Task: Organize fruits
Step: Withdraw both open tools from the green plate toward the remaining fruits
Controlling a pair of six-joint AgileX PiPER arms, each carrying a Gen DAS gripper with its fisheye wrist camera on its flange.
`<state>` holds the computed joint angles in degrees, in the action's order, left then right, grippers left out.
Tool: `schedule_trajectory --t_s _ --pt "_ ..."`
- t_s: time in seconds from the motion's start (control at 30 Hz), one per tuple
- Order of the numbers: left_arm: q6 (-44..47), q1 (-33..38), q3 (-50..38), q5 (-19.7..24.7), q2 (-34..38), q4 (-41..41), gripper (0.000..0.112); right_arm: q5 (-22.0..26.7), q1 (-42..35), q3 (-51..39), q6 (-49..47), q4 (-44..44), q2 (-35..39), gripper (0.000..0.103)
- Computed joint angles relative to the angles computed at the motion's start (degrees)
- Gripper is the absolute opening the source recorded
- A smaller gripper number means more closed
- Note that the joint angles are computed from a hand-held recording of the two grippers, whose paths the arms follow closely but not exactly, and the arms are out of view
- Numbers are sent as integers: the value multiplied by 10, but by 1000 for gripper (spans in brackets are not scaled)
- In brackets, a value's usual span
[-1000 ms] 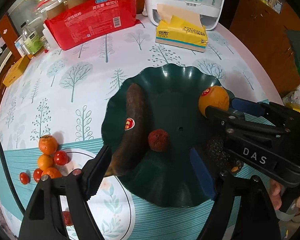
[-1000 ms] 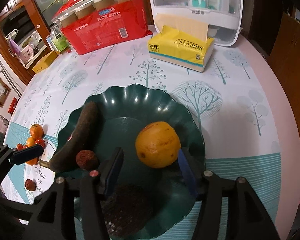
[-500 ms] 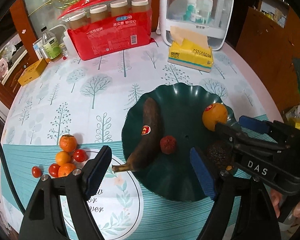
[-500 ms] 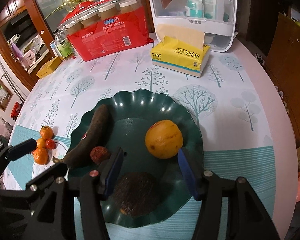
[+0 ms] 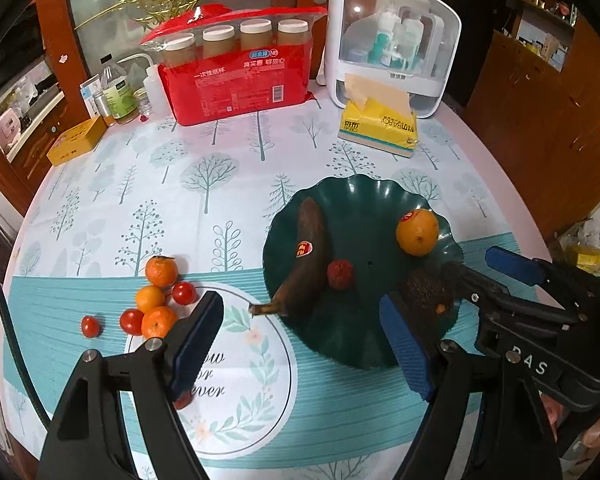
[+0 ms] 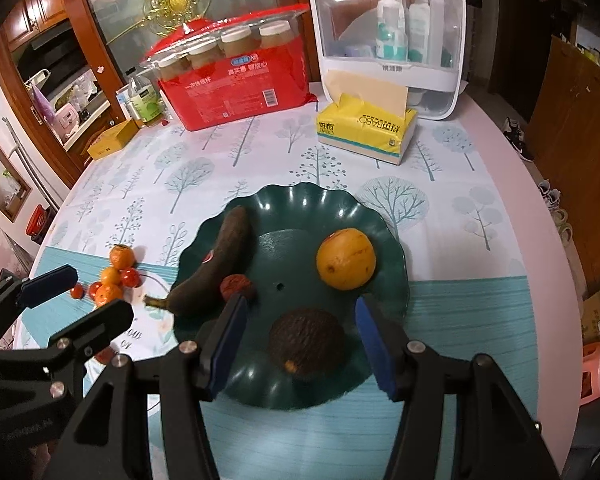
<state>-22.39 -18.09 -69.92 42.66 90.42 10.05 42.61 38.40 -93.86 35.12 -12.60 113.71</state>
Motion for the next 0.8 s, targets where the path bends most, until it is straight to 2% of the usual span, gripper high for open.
schedule_trajectory --t_s 0.23,0.4,0.5,0.67,0.8 --pt "53 31 45 2 -65 -30 79 20 45 27 68 -43 -44 57" --pt "144 91 74 1 -113 -79 80 49 87 24 120 -73 -53 57" --pt "243 155 91 0 -136 -140 81 87 121 -5 158 -102 -40 57" --pt "442 287 96 29 -145 -254 81 152 171 -85 229 -128 2 57" --pt "589 395 95 57 -133 -324 81 209 203 -200 261 -131 72 57"
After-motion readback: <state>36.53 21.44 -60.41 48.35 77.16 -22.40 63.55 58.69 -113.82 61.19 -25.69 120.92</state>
